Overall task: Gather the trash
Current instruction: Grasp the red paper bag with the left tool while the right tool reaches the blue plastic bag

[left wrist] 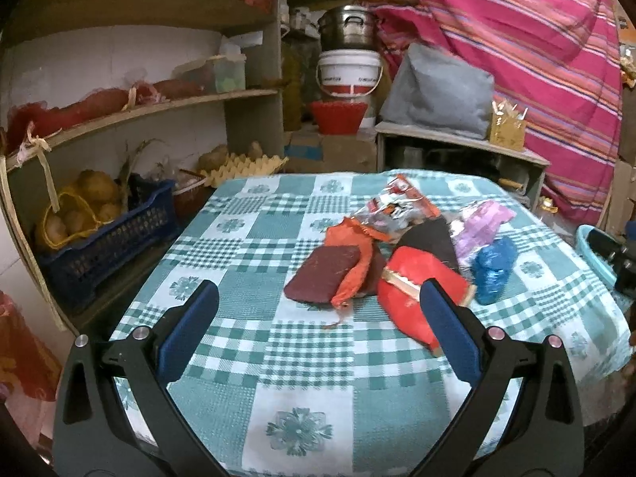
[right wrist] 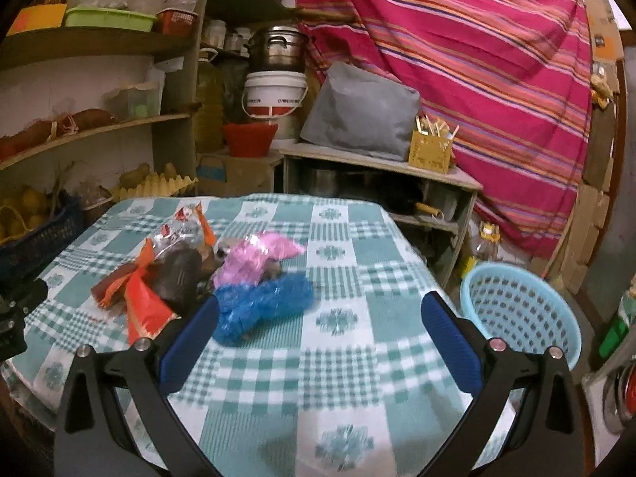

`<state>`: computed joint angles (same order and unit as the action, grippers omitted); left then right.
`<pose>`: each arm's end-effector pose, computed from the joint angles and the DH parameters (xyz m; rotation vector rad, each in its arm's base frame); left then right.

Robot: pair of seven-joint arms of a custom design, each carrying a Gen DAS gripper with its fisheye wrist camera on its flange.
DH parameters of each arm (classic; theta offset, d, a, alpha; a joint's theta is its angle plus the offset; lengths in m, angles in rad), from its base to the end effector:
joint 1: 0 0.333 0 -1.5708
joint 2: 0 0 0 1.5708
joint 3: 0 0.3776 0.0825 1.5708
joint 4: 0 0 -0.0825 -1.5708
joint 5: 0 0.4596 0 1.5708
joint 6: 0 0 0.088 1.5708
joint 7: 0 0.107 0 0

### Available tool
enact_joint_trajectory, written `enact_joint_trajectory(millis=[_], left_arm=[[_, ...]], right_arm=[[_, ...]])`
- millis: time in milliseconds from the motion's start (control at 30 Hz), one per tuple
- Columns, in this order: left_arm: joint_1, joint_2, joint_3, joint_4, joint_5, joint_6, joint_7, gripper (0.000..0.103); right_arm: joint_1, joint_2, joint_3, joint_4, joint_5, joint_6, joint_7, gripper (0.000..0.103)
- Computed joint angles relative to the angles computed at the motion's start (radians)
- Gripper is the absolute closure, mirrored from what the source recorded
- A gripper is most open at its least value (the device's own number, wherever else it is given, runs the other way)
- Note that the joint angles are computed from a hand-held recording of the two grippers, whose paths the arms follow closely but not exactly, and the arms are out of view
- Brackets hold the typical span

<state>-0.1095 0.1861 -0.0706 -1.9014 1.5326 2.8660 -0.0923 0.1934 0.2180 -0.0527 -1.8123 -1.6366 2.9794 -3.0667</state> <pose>0.6819 -0.1779 0.4737 -1.6456 1.4599 -0.8465 0.6987 0.1719 0.4961 -1.5730 1.5129 -1.0379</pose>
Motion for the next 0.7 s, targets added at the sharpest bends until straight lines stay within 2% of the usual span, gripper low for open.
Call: enact_joint_trajectory(millis=[33, 100, 200, 267, 333, 433, 533, 600, 700], left_arm=[[0.008, 0.009, -0.001, 0.007, -0.038, 0.017, 0.035, 0.005], [0.016, 0.03, 0.002, 0.025, -0.129, 0.046, 0.114, 0.005], [-0.002, 0.062, 0.017, 0.057, -0.215, 0.047, 0.2, 0.005], [-0.004, 0.091, 0.014, 0.084, -0.316, 0.058, 0.303, 0.005], [-0.009, 0.118, 0.012, 0.109, -0.389, 0.066, 0.383, 0.005], [-0.029, 0.159, 0.02, 0.148, -0.455, 0.069, 0.463, 0.005], [-0.033, 0.192, 0.008, 0.161, -0.552, 0.081, 0.552, 0.005], [-0.007, 0.213, -0.039, 0.168, -0.667, 0.086, 0.657, 0.005], [-0.036, 0.237, -0.037, 0.193, -0.719, 0.054, 0.734, 0.005]], right_arm=[[-0.004, 0.011, 0.003, 0.012, 0.066, -0.005, -0.082, 0.004], [-0.017, 0.036, 0.014, 0.028, 0.283, 0.0, -0.316, 0.004], [-0.035, 0.067, 0.022, 0.054, 0.465, 0.021, -0.478, 0.004], [-0.074, 0.091, 0.059, 0.068, 0.622, 0.031, -0.613, 0.004], [-0.075, 0.108, 0.051, 0.079, 0.678, 0.039, -0.65, 0.004], [-0.004, 0.119, -0.047, 0.082, 0.626, 0.03, -0.58, 0.004], [-0.015, 0.127, -0.051, 0.067, 0.709, 0.05, -0.648, 0.004], [-0.006, 0.131, -0.071, 0.061, 0.741, 0.05, -0.672, 0.004], [0.019, 0.133, -0.107, 0.052, 0.779, 0.05, -0.694, 0.004]])
